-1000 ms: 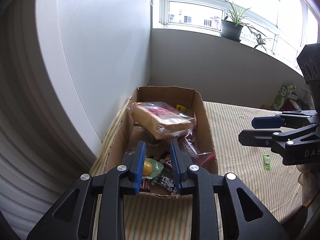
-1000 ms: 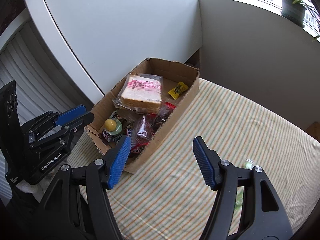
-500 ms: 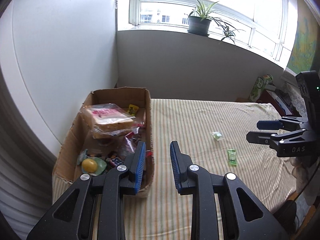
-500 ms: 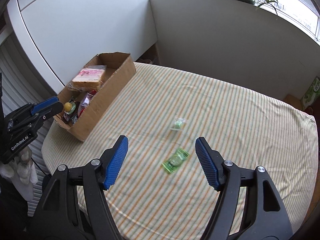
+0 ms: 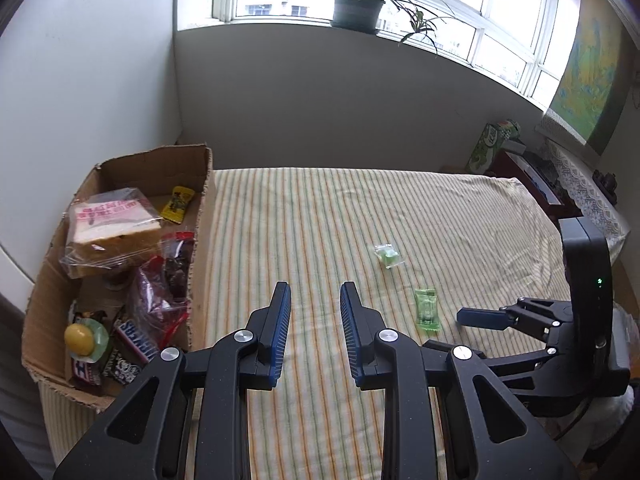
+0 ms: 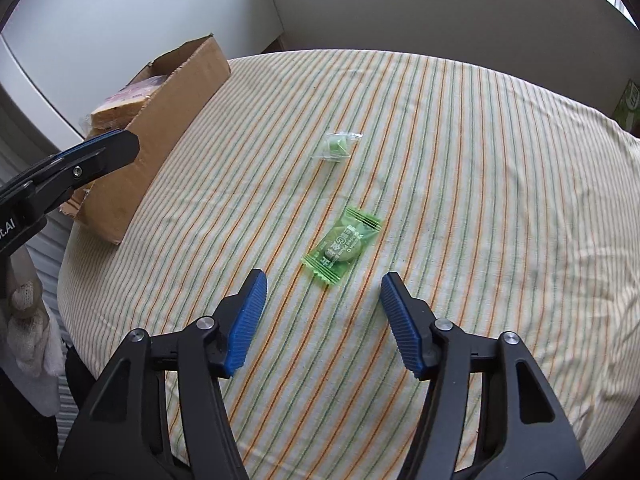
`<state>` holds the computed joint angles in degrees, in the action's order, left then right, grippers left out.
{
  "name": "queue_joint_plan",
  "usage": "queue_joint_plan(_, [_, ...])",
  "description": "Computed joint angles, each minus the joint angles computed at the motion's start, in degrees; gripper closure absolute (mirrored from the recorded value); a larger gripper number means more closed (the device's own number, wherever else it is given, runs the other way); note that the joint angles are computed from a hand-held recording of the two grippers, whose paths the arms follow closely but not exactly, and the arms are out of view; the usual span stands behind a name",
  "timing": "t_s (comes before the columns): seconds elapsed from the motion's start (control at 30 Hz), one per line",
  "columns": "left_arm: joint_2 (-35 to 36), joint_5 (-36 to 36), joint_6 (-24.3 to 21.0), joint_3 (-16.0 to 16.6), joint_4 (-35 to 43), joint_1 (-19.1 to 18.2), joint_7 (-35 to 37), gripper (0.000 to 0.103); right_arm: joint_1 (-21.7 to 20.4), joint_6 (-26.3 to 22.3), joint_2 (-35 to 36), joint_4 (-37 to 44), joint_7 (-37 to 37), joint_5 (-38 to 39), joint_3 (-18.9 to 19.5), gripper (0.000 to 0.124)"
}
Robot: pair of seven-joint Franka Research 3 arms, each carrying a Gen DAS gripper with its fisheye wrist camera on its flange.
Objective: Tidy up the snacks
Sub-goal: 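Withdraw both tools from the box toward the remaining candies on the table, then grasp the clear green-sweet packet with the left tool while the right tool grasps the pale-green candy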
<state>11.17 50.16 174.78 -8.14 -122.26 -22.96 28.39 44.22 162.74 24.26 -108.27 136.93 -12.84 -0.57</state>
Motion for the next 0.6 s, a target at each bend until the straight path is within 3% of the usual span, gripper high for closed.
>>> queue_joint_plan(0.1, [2.5, -5.3, 0.2, -2.2, 1.7, 1.5, 5.4, 0.079, 3.4, -2.2, 1.9, 2.9, 4.4, -4.4, -3.7, 0.061])
queue_joint_plan(0.2, [4.3, -9.6, 0.4, -3.0, 3.2, 1.7, 9.7, 0.079, 3.9, -4.6, 3.6, 5.9, 5.7, -7.3, -4.4, 0.063])
queue_joint_plan(0.27, [5.1, -11.7, 0.7, -2.8, 3.7, 1.4, 11.5, 0.079, 4.7, -7.4, 4.3, 7.5, 6.5, -10.2, -5.2, 0.074])
queue_joint_plan(0.47, [7.1, -17.5, 0.8, -3.4, 5.4, 1.4, 17.0, 0.079, 1.7, -8.6, 3.2, 6.6, 4.5, -12.0, -2.6, 0.096])
queue_joint_plan(0.6, [9.0, -21.9, -0.1, -5.7, 7.2, 2.2, 21.8, 0.079, 0.5, -6.9, 2.2, 4.7, 4.6, -11.9, -1.9, 0.098])
